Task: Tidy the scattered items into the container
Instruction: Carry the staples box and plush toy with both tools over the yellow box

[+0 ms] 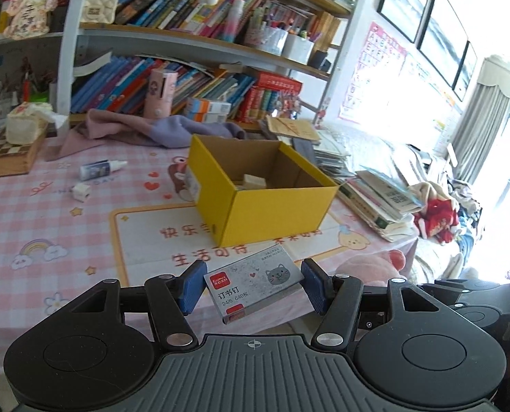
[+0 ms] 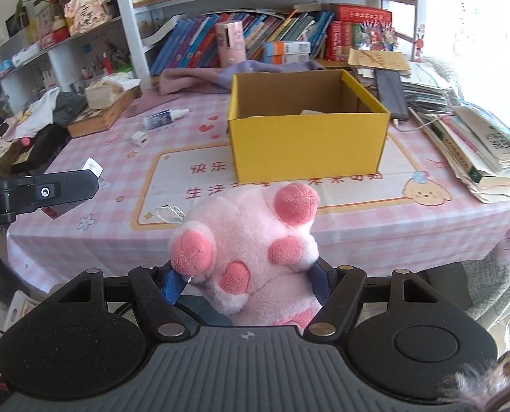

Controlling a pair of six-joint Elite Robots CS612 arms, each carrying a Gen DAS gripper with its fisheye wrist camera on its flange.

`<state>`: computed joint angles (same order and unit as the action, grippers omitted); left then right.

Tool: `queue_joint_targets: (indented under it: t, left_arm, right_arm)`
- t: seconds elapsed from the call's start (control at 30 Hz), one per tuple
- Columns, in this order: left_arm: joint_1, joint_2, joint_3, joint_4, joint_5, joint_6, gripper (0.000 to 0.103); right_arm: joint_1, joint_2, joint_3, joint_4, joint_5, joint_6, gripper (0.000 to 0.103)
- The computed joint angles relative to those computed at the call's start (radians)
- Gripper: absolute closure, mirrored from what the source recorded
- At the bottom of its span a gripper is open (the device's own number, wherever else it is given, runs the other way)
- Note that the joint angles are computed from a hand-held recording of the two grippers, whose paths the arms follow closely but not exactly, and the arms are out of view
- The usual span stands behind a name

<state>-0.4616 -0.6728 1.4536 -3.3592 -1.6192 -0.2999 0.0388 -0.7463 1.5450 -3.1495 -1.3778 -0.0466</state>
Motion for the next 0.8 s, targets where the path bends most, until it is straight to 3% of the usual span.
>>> queue_joint_targets:
  t: [0.53, 0.8]
  left_arm:
    - [-0.017, 0.056, -0.114, 0.054, -0.102, 0.042, 0.043]
    - [-0.021, 0.089, -0.181, 0.099, -0.113, 0.047, 0.043]
  right_arm:
    - [-0.034, -0.015, 0.027, -0.014, -0.071, 0.052, 0.035]
    - [-0.051, 0.001, -0.002, 0.015, -0.068, 0.062, 0.035]
